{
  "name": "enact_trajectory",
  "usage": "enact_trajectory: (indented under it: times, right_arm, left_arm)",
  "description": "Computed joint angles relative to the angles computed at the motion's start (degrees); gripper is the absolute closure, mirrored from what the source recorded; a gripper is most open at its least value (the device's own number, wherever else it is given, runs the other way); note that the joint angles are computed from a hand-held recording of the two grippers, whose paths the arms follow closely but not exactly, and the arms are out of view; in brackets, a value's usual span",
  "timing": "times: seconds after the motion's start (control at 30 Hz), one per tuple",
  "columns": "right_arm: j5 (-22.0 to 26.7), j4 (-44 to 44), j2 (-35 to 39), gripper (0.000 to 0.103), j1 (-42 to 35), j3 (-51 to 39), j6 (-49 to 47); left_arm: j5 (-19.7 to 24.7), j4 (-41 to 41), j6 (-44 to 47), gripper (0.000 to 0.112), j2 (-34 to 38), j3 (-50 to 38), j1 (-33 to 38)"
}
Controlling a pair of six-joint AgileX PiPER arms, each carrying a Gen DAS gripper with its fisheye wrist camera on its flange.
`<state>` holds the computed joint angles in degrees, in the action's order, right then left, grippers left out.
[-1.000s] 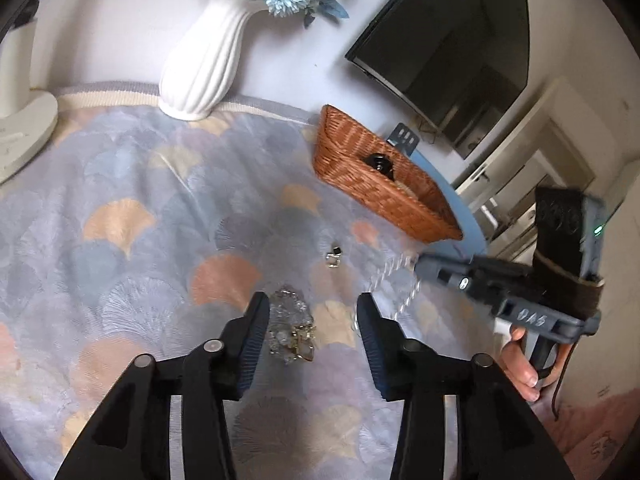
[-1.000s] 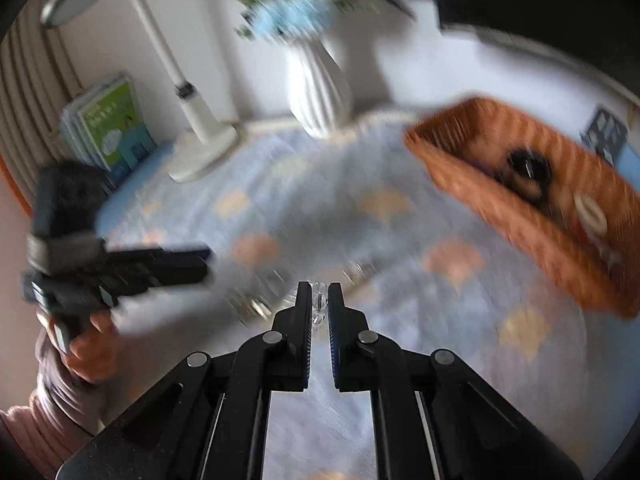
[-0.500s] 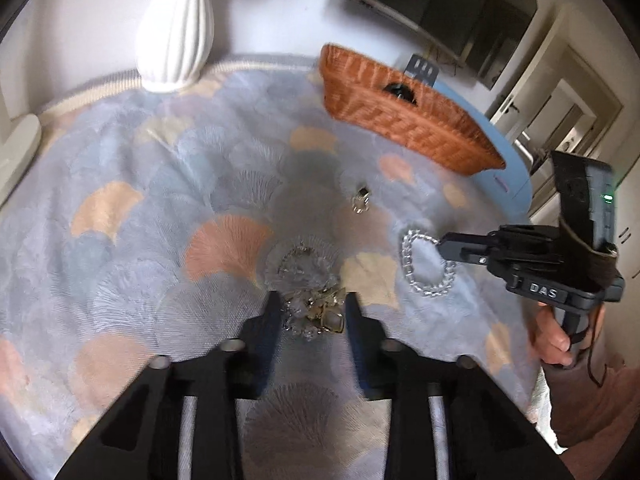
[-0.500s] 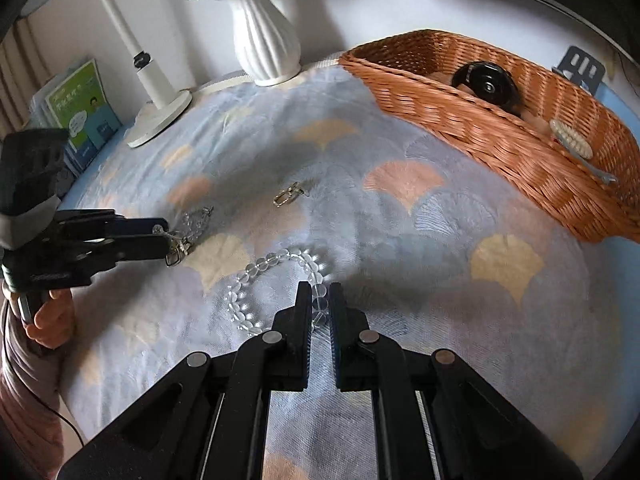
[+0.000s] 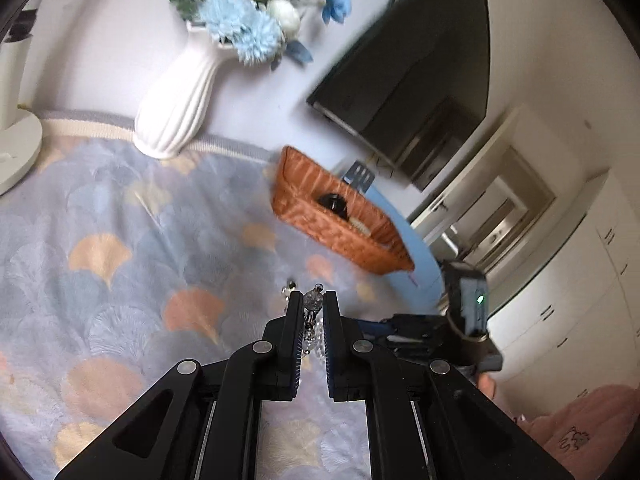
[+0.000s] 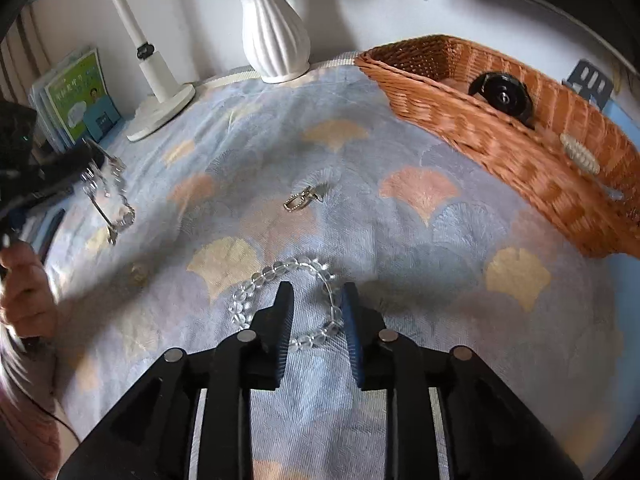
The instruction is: Organize jewelry
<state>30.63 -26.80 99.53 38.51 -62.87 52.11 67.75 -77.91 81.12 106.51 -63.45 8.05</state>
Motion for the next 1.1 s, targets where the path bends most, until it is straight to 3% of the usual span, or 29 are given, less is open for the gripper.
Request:
enact_trajectory:
  times: [0.1, 0.17, 0.2, 0.33, 0.47, 0.7, 0.87, 1.1]
  right_arm:
    - [7.9, -9.3, 3.6, 0.079, 4.7, -4.2, 6.1]
    - [11.9, -13.1, 5.2, 0.094, 7.1, -6.1, 7.9]
    - [12.3, -12.7, 5.3, 0.093, 7.6, -6.5, 7.3]
    - [5.0, -7.3, -0.3, 0.093, 5.9, -2.4, 3.4]
    - [1.4, -0.9, -8.1, 0.093, 2.8, 1.3, -1.4]
    - [7.1, -3.6, -18.7, 0.093, -0.9, 3.4, 0.1]
    - [11.1, -5.4, -23.0, 0.093, -8.5, 0.1, -3.5]
    - [7.4, 0.0, -17.2, 0.093, -23.1, -8.0, -13.8]
  left_arm:
    - [0.4, 0.2, -0.2, 0.103, 0.5, -0.1, 0.1]
    - [0.9, 0.3, 0.3, 0.103, 0.3, 0.0, 0.4]
    - [0.8, 0.2, 0.4, 0.103, -0.1, 0.1, 0.2]
    - [0.8, 0.6, 0.8, 0.103, -0.1, 0.0, 0.3]
    - [1.1, 1.4, -0.5, 0.103, -0.3, -0.6, -0.5]
    - [-1.6, 4.0, -4.2, 0.103, -6.6, -2.8, -5.8]
    - [-6.3, 8.9, -13.2, 0.103, -6.3, -14.0, -14.6]
    - [-10.3, 19.2, -29.0, 0.103, 6.4, -38.9, -25.9]
